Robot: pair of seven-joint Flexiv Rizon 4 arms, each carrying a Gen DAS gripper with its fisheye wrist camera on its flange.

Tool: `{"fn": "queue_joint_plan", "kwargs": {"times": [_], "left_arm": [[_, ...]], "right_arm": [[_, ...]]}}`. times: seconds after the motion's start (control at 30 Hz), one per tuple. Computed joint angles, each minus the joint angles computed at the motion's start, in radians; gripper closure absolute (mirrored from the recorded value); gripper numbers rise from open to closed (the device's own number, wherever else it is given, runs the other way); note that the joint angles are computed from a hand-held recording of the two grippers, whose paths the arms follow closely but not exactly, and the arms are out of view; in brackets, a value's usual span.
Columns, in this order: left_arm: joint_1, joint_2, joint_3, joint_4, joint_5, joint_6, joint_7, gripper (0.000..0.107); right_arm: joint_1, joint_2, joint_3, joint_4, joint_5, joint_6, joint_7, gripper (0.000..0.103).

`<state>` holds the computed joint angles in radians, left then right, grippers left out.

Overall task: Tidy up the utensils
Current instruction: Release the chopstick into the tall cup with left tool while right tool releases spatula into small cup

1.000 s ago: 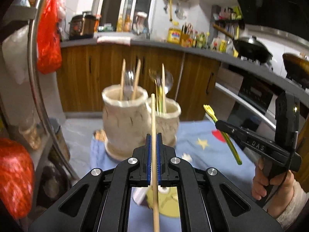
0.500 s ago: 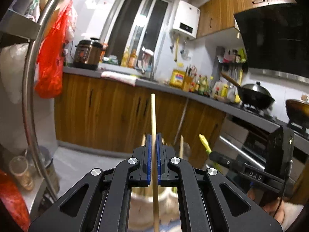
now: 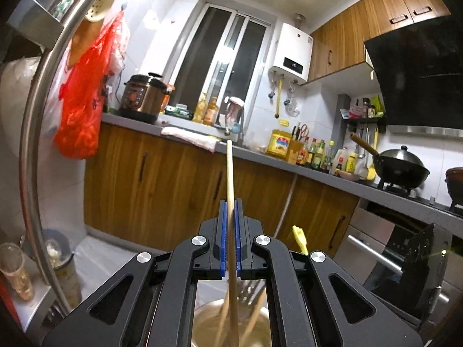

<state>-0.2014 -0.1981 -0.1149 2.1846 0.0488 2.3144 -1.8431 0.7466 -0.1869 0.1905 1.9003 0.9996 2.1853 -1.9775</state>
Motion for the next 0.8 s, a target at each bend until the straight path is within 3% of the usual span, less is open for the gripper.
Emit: {"fn": "queue_joint_plan", "kwargs": {"times": [0.2,0.4,0.8], "left_arm": [[-0.039,-0.040,0.013,0.004,-0.073,0.063,0.063,0.102],[-0.065,-0.060,0.015,0.018,-0.121,0.114,0.136,0.102],[0.043,-0.012,0.003,0.079,0.053,0.086,-0.034,0.102]], "right_arm": [[0.002,-0.024,0.007,0.020,-0.055,0.042,0.038,0.093],[0.039,-0.029,-0.017,-0.005,0.020,0.046,-0.075,0.093],[0.038,-0.054,0.029,-0.046,0.110,0.120,-0.275,0.093]]}}
